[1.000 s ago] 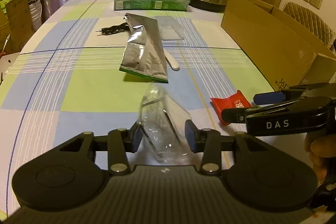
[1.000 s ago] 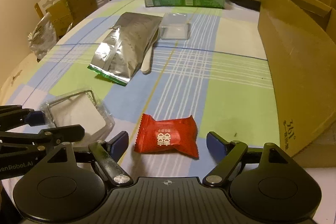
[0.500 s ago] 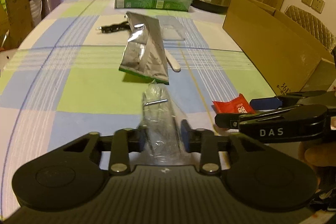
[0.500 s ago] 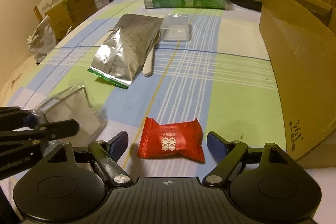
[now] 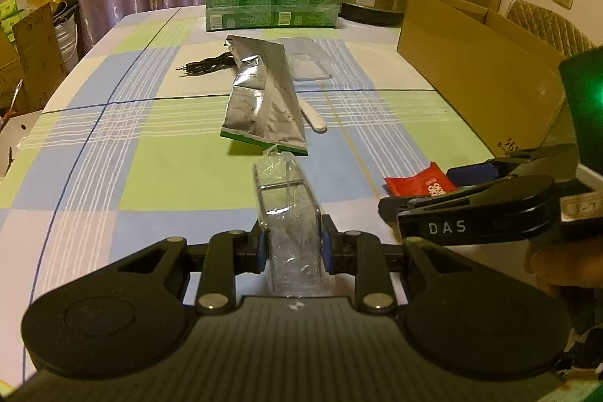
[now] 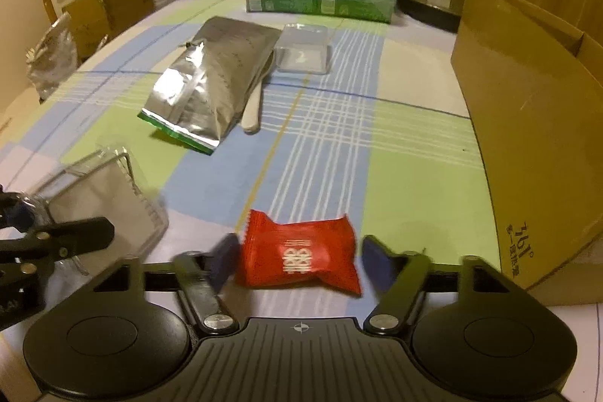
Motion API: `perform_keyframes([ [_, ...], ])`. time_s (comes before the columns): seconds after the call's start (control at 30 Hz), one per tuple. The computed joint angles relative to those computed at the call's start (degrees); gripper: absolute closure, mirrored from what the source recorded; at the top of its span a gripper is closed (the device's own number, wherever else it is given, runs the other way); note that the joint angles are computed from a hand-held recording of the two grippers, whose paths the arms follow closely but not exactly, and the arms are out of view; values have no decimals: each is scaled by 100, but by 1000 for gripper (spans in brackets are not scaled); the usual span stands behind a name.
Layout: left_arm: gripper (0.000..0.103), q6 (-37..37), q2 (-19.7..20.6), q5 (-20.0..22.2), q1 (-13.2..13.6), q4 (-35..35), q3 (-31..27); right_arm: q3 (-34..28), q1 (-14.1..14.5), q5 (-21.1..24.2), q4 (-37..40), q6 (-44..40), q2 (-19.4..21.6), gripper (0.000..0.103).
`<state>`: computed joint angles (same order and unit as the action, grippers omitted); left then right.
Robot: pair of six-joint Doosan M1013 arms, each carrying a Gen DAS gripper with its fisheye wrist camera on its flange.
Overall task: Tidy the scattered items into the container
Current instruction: 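Lift the clear container and red candy off the table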
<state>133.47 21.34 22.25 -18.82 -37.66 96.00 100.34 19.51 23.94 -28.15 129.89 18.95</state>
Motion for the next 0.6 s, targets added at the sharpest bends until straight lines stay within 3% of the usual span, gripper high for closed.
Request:
perform_keyframes([
  [0.07, 81, 107, -5, -15, 3, -90, 22, 21, -10, -24, 16, 1, -22, 52],
  [0.1, 81, 140, -5, -10, 3, -118, 27, 27, -5, -18, -40, 57, -34, 62],
  [0.6, 81, 432, -148, -29, -20, -307, 112, 188, 43, -35, -359, 445, -371, 64],
])
